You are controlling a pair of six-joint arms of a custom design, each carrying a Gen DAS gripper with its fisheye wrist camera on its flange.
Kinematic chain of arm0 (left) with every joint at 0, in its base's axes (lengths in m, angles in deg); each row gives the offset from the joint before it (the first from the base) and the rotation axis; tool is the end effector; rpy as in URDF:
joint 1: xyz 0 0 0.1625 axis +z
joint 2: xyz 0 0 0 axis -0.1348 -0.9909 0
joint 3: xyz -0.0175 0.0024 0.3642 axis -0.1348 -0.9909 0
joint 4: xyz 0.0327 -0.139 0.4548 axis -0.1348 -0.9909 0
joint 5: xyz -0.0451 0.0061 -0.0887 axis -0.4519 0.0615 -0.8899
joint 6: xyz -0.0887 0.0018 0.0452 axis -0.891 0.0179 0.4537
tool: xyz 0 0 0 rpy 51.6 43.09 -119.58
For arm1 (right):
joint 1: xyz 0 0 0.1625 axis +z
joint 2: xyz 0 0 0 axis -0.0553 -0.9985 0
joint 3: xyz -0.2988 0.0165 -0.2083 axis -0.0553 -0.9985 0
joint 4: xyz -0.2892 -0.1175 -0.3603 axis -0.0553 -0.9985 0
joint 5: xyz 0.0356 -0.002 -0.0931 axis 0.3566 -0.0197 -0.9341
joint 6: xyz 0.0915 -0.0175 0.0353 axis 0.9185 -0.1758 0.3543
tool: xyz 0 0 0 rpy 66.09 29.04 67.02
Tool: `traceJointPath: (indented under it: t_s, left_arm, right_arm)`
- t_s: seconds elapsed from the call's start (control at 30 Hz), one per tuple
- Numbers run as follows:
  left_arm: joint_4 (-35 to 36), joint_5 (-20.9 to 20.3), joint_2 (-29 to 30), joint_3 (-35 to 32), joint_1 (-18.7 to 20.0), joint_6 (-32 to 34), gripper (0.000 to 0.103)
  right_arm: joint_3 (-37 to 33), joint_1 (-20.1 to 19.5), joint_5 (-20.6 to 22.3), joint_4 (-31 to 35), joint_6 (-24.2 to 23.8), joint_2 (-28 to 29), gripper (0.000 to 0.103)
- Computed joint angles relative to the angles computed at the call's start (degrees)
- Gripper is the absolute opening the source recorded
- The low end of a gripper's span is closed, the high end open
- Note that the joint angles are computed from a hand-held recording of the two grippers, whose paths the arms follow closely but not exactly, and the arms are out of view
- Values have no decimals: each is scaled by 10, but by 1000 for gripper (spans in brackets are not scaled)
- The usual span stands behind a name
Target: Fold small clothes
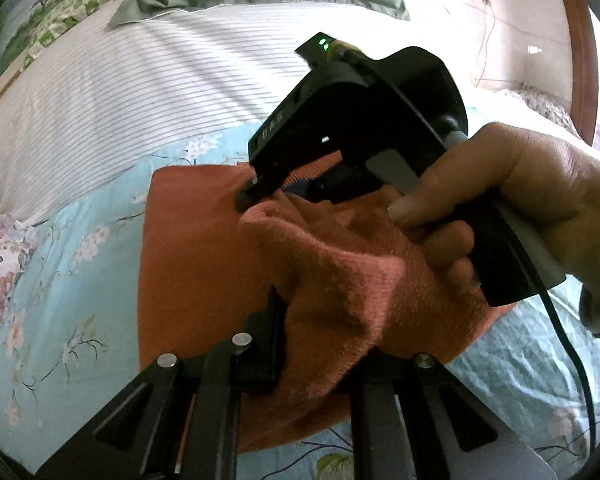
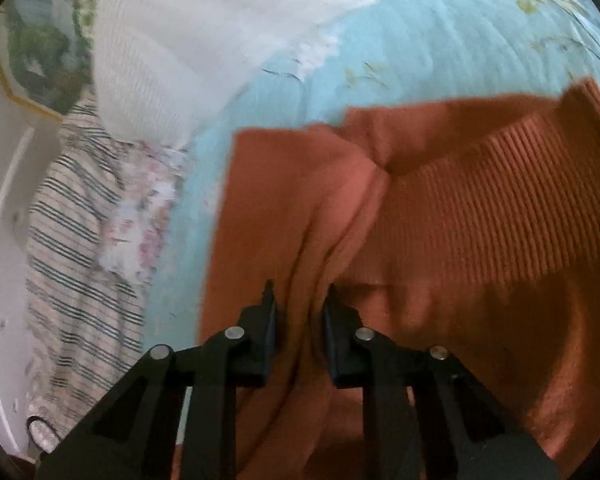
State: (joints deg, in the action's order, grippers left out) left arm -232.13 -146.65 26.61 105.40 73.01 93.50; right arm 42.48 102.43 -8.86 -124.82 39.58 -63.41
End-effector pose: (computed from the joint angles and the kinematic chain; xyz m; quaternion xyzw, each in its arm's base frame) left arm -0.1233 -0.6961 0.2039 0.4742 0.7926 -0.2623 0.2794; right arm 0.2657 -0.8192 0.0763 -0.0262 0.9537 -0.2985 0.0247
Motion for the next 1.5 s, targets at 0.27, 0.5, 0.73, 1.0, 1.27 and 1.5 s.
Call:
traceJointPath:
  t_s: [0.27,0.5,0.73,1.0,1.27,1.5]
  left_arm:
    - [26,-59,-19,4,-34,-45,10]
    - [62,-73,18,3,-45,-70,10]
    - [60,-79,39,-11,-54,-55,10]
    - [110,-73,57,-23,-38,-66,26]
    - [222,-115,-5,-26,-14,-119,64]
    - [227,-105,-38,-60,25,-164,82]
  right_arm:
    - [129,13,-32,-109,-49,-107,20]
    - [194,-17,-69,-112,-21,-149,19]
    - [206,-24,-79,-127,-52,-161,19]
    - [222,-40,-86,-146,-52,-155,19]
    - [259,-15,-146,-186,-51,-176,67]
    - [323,-12,-149,-214,-26,-215,85]
